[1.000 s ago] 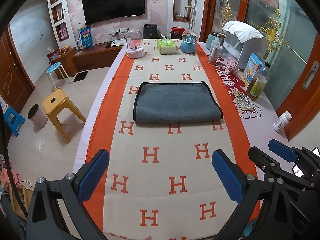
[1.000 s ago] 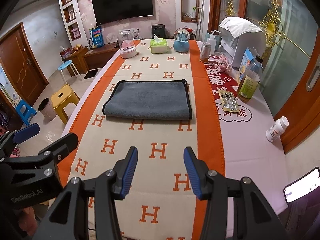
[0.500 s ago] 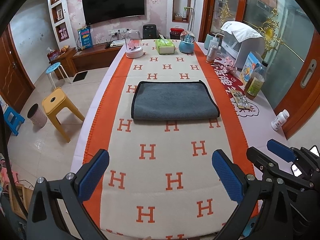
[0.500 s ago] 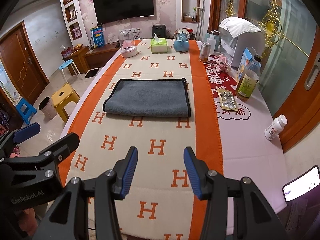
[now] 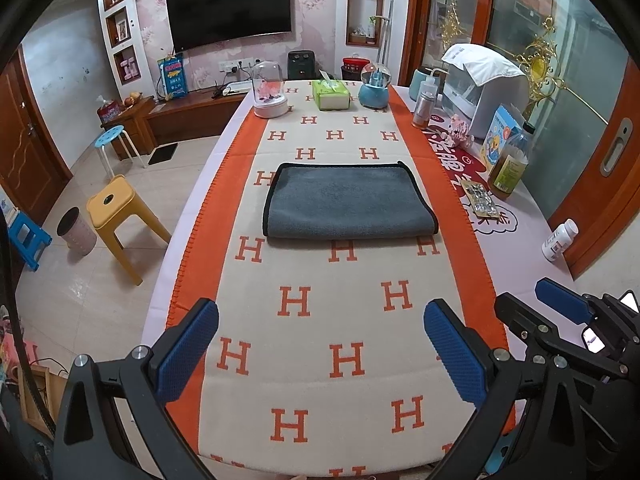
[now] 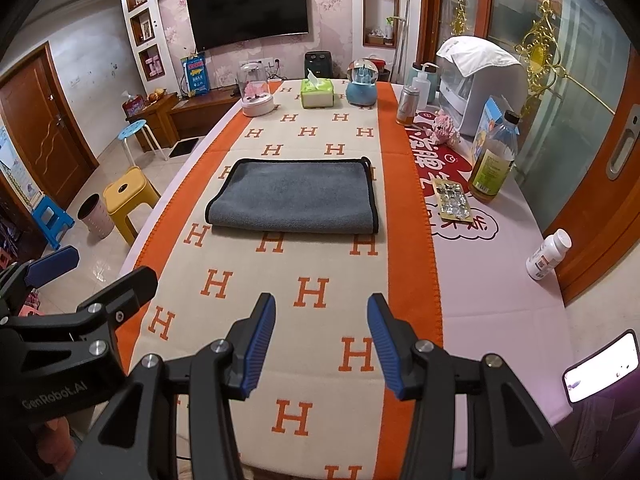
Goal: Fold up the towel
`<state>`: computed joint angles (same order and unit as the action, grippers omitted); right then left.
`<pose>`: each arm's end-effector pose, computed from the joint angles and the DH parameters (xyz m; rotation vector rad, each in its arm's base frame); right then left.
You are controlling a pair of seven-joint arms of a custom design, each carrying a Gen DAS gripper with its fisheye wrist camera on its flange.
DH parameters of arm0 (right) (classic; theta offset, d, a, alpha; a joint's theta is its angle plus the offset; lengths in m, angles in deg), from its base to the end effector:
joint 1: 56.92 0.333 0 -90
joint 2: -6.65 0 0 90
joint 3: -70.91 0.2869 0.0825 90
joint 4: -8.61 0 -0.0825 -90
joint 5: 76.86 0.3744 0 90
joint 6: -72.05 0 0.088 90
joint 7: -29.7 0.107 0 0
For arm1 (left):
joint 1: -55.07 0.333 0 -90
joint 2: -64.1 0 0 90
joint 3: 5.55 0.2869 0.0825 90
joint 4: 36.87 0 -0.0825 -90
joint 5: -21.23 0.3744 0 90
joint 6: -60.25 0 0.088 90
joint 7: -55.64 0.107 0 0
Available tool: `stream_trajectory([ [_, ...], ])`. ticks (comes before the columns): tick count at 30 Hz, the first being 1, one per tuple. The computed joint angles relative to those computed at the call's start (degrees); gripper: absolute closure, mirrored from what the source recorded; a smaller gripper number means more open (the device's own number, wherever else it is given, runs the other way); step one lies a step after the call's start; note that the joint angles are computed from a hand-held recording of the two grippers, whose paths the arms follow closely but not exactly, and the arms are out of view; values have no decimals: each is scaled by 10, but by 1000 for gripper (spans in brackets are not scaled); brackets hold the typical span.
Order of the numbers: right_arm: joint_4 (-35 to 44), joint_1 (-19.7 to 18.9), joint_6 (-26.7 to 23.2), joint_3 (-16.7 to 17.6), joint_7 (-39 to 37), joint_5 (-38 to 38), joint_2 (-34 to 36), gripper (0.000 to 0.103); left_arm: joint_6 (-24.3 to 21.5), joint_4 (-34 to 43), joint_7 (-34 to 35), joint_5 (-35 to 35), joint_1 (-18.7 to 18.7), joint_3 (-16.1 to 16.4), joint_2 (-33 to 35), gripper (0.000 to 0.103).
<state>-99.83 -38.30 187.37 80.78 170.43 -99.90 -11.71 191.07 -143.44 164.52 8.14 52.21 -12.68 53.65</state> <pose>0.4345 0.2246 0.6573 -1.5993 2.1498 -0.6756 0.5338 -0.1052 0.6340 -1.4821 2.2680 -0.7515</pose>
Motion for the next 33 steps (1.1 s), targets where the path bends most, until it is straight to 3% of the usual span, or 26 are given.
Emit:
stream_trajectory([
  [33, 7, -2, -2, 0, -3, -3, 2, 55, 2, 4, -12, 15, 4, 0, 2, 1],
])
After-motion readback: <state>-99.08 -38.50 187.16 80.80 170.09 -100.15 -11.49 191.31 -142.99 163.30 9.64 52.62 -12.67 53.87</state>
